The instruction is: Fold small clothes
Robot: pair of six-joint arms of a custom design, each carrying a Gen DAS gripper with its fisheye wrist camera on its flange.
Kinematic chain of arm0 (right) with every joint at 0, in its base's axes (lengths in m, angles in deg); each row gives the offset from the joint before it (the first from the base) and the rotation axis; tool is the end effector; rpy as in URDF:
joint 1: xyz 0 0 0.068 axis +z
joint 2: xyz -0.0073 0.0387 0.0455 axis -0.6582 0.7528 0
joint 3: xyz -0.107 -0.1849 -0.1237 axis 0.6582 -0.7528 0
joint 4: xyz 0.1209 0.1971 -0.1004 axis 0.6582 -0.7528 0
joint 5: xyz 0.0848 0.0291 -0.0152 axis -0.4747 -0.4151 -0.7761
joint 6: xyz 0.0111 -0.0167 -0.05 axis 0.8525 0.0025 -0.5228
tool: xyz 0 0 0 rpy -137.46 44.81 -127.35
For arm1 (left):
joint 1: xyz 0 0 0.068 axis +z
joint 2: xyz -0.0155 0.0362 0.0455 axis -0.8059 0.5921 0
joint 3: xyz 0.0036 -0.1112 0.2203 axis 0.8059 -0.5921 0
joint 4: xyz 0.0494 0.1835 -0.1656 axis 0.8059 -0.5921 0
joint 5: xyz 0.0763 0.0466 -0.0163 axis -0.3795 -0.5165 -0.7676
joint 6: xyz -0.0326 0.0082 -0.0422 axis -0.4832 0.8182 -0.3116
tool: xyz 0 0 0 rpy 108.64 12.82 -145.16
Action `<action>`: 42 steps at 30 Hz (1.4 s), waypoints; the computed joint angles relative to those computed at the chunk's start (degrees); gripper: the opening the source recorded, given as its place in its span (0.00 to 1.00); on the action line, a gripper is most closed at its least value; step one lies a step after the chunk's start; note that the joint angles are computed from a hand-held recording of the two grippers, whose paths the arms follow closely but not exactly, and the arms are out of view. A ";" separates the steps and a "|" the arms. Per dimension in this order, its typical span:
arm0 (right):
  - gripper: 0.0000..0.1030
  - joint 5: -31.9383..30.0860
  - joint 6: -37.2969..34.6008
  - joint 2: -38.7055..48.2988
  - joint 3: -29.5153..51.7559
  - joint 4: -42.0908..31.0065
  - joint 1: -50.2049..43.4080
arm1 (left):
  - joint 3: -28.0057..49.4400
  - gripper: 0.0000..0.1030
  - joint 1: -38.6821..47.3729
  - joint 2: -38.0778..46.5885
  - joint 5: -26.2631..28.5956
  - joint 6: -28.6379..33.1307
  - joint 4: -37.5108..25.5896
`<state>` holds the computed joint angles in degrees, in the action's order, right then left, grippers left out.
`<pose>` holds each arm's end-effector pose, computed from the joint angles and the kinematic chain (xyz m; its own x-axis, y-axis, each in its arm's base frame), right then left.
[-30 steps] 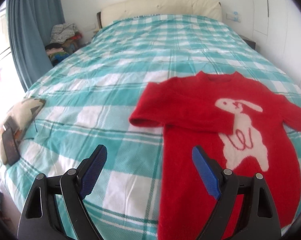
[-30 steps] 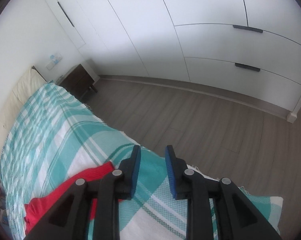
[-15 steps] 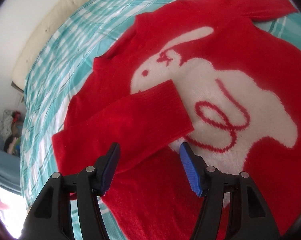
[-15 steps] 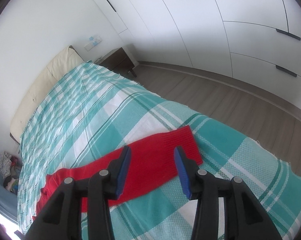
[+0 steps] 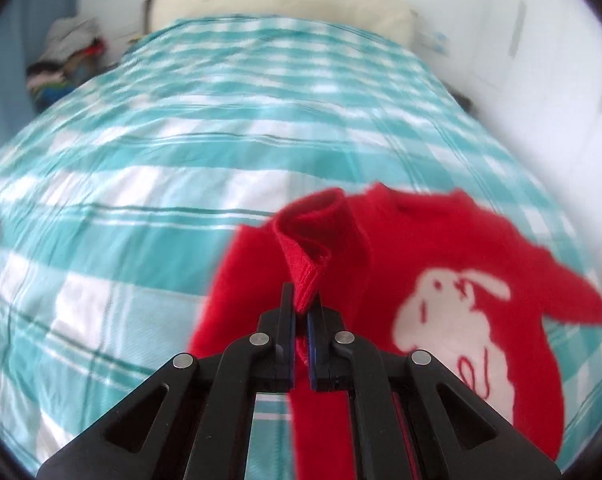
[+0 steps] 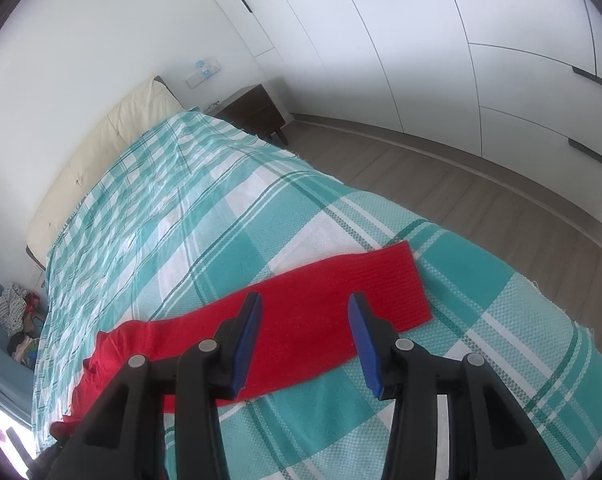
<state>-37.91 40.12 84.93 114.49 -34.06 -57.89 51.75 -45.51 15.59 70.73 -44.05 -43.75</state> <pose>0.1920 -0.0551 0.2502 -0.4490 0.6607 -0.6016 0.5403 0.7369 0.4061 0.3071 0.0382 0.2397 -0.7260 -0.1681 -0.6669 -0.0726 0.9830 -0.1687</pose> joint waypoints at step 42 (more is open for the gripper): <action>0.50 6.86 0.74 2.29 -0.68 1.97 14.44 | 7.30 0.17 43.41 23.39 -0.16 -4.89 -3.50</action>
<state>-31.05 40.86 87.22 113.81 -32.09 -43.44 59.05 -2.09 38.98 70.57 -48.94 -47.25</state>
